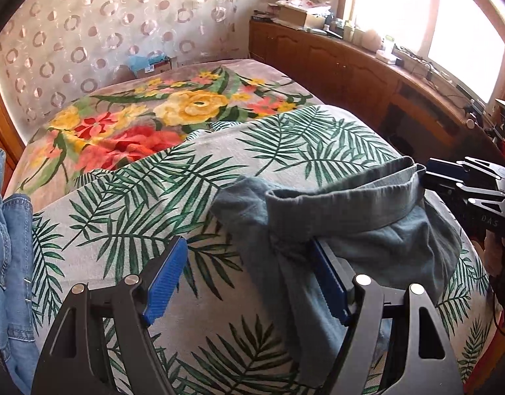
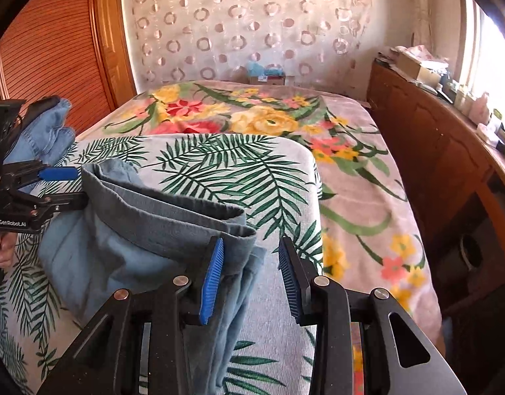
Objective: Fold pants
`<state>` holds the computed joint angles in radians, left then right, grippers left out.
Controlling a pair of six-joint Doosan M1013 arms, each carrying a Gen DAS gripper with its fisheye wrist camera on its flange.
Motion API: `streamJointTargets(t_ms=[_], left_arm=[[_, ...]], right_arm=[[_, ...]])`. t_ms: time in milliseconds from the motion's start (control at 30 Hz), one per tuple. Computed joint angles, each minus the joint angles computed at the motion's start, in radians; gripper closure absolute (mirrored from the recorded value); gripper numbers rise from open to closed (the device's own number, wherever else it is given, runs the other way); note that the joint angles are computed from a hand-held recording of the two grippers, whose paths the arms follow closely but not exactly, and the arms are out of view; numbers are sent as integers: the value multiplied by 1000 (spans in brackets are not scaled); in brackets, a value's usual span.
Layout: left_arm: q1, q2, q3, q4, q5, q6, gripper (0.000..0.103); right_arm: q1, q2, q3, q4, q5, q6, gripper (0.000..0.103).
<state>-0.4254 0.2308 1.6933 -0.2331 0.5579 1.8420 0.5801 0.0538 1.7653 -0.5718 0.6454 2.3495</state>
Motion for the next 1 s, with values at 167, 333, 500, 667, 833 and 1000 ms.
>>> streamJointTargets(t_ms=[167,333,500,667,833,1000], left_arm=[[6,-10,12,-70,-17,59,27],[4,-8,10,-77,-4,73,27],[5,-10,13,-74,-1,67,27],[6,-25,26,-106,-4,99,27],[5,-43,45,-154,4,149,27],[-2,-59,63,-177,11,187,27]], right_arm=[[-2,7,-4,52,-20,-38,67],[-38,8,-8,186,-61,-171,94],[-35,10,-5,29,-76,-27,96],[-53,11,-9,109,-68,-59,92],[-41,-22,9,117,-54,-49,84],[-17,-64,38,132,-15,-41,72]])
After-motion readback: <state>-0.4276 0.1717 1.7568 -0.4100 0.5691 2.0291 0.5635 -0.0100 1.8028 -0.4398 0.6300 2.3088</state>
